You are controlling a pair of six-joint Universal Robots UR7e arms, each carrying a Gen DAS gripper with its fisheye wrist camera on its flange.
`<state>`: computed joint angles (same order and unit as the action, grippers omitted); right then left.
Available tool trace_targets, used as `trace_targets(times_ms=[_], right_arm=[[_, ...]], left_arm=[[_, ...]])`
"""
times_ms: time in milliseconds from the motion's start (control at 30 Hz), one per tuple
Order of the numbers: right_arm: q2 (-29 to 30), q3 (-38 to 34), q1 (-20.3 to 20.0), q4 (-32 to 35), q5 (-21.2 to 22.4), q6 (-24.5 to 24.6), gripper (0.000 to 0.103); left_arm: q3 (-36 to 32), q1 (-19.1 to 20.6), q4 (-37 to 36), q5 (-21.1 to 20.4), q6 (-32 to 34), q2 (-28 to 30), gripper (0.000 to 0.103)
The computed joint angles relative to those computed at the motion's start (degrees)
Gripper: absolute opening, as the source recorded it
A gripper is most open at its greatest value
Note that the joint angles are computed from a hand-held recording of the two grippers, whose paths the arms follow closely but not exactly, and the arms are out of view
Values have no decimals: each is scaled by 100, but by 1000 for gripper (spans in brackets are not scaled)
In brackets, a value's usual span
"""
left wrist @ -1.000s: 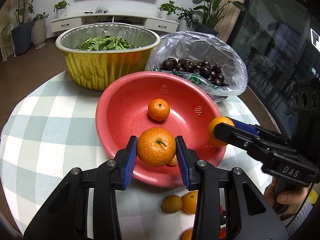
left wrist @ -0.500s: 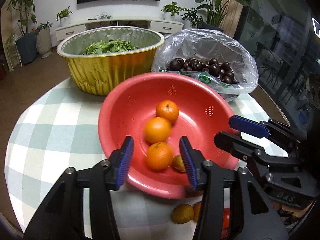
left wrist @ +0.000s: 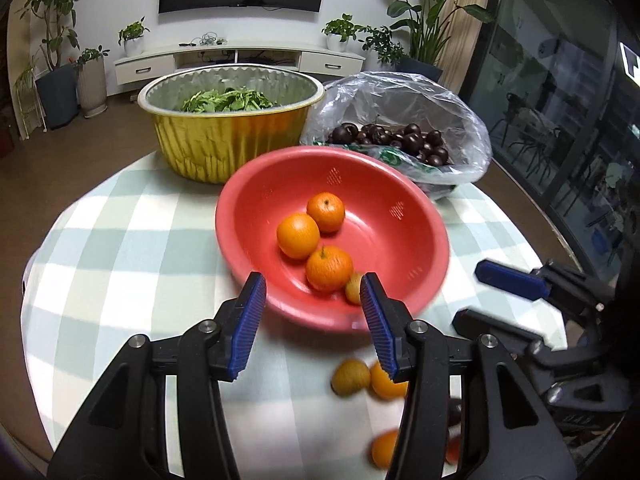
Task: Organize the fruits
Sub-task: 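Close the right tool on another orange while the left tool grasps a tangerine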
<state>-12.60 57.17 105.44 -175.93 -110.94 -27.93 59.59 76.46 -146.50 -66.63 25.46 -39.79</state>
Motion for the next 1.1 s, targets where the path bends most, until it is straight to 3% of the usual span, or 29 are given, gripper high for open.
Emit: trace_targets(times_ms=[133,433,667,733,800,833,1100], right_arm=[[-2,136,0,207,-45,-33,53],[296,-271,-8,956,-208,-41,53],[485,-574,-8,1162,-287,-96,52],[525,-654,-14,1254,-284,-100,50],[532,-684,-26,1363,-250,-98,38],[551,-726,-31,1400,-259,-96,38],[230,-348,-123,1280,211,222,38]], left_arm=[[589,-12,-154,-15,-54,-336,47],[1631,-39,-489,12,-68,-910,47],[1841,-43,-503,-12,-92,-1041,47],[1846,-52,-467,-7,-97,-1039,47],[1892,-55,-459,5,-95,-1059,47],[1877,-56,-443,5,-100,-1044,47],[1968,-40,-349,-12,-63,-1097,48]])
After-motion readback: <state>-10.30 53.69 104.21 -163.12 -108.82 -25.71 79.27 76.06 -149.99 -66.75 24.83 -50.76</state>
